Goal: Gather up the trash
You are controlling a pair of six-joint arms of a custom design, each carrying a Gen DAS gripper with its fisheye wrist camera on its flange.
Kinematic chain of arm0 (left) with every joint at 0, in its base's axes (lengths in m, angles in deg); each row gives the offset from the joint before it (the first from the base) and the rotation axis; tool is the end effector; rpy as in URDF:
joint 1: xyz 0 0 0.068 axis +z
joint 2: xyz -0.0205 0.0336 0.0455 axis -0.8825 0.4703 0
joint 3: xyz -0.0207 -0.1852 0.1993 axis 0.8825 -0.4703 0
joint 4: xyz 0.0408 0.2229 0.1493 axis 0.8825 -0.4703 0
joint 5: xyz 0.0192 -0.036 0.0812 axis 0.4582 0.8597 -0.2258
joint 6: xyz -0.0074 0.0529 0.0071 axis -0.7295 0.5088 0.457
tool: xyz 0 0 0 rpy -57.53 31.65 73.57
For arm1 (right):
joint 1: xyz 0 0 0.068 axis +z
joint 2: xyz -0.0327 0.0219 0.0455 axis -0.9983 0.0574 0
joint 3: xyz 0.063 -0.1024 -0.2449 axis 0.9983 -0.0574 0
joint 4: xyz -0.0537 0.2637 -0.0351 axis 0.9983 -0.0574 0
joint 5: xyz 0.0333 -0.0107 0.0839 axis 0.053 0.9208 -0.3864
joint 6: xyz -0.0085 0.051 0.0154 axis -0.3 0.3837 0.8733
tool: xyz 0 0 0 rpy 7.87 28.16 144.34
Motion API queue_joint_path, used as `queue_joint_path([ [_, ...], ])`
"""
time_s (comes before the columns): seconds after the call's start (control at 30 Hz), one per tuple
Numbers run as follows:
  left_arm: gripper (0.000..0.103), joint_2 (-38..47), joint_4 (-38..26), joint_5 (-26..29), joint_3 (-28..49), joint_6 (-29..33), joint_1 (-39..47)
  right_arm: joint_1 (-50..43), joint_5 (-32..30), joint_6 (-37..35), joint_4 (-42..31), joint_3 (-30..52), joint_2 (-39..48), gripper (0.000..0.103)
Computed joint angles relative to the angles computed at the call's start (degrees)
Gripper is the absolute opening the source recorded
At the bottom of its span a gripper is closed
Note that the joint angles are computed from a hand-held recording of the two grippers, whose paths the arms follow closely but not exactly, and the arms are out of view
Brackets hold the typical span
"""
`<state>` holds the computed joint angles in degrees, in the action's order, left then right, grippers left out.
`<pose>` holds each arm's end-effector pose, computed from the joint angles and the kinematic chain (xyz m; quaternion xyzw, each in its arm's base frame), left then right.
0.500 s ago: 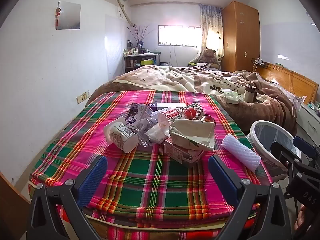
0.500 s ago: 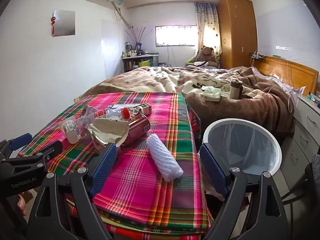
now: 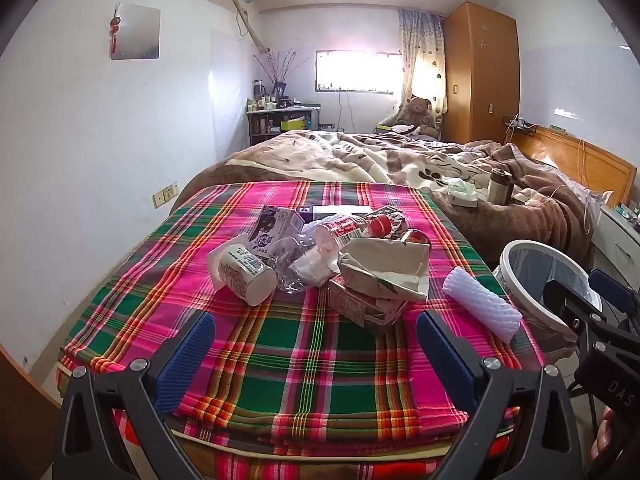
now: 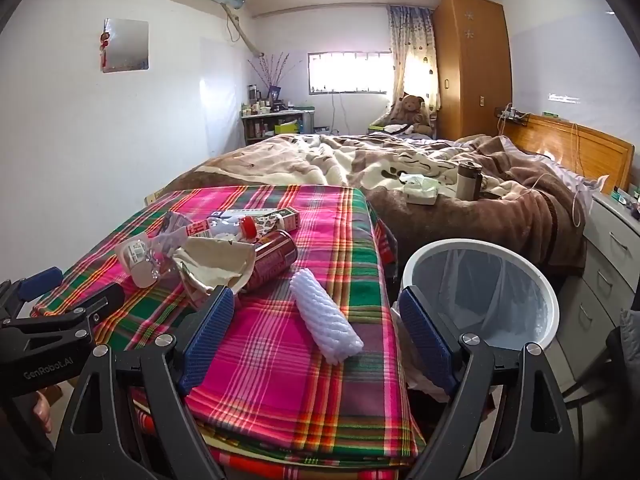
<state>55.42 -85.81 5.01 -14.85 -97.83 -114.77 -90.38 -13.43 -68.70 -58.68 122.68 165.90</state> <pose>0.2152 -0.2344 0.1247 -0.2229 0.8472 0.1286 0.4649 0.3078 -0.0008 0.1121 -0.2256 0.8304 0.1620 0.4830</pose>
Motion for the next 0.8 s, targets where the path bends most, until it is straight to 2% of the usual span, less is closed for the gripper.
queue_joint_path([
  [0.47,0.102,0.11,-1.41,-0.20,1.13,-0.43,-0.15,0.64,1.18,0.23,-0.35,-0.36,-1.02,0.086],
  [0.8,0.102,0.40,-0.13,-0.29,0.36,-0.04,-0.26,0.20,1.29,0.04,-0.43,-0.09,-0.77,0.086],
])
